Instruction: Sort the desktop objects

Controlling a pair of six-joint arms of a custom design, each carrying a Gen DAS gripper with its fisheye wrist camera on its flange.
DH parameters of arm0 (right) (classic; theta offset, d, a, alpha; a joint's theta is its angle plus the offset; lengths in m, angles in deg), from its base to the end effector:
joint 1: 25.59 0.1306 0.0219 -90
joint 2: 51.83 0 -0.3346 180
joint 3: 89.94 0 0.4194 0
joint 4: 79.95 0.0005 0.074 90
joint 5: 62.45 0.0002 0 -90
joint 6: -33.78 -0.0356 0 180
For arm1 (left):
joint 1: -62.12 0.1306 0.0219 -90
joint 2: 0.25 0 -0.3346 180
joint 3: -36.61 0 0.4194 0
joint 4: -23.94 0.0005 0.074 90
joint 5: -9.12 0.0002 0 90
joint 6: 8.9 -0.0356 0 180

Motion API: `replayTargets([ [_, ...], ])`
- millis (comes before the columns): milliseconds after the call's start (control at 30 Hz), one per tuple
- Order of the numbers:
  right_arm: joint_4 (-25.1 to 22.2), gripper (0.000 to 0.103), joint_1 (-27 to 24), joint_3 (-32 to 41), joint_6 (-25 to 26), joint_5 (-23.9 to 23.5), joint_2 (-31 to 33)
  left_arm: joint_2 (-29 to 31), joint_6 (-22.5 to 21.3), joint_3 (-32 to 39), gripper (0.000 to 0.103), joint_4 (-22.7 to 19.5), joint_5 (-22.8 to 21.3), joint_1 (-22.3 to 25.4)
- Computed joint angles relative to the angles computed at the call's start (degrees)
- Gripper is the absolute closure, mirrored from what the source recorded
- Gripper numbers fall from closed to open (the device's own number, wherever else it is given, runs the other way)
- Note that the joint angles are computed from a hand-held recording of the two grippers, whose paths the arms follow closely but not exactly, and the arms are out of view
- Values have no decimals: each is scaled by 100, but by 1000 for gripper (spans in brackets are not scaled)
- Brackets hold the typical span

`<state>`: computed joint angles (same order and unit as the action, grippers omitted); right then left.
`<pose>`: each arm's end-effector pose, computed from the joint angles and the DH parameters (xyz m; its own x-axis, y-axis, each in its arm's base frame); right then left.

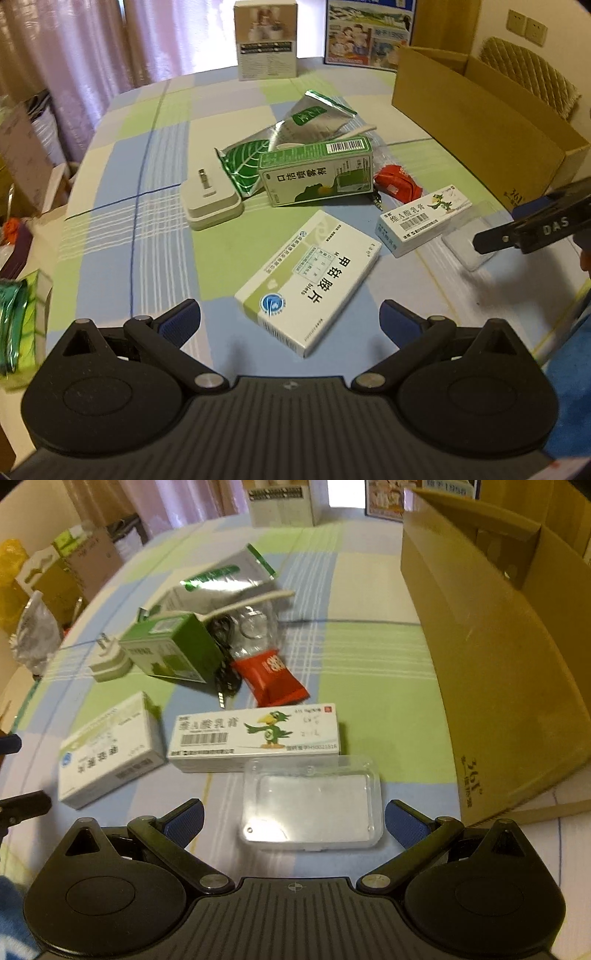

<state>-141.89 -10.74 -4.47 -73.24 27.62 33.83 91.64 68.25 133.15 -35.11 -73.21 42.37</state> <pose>0.4516 0.1192 0.3659 -0.8919 0.0663 -0.4473 0.0056 0.9907 0.1358 0.4824 -0.1788 0.4100 -0.6554 0.4695 -0.5917 0.5680 0.8227 0.0237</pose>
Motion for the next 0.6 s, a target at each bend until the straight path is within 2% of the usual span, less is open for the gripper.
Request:
replayTargets([
  [533, 187, 3, -53, -74, -23, 105, 201, 1015, -1075, 690, 3, -133, 445, -16],
  [600, 271, 16, -8, -150, 41, 268, 132, 1171, -1181, 852, 6, -229, 492, -32],
])
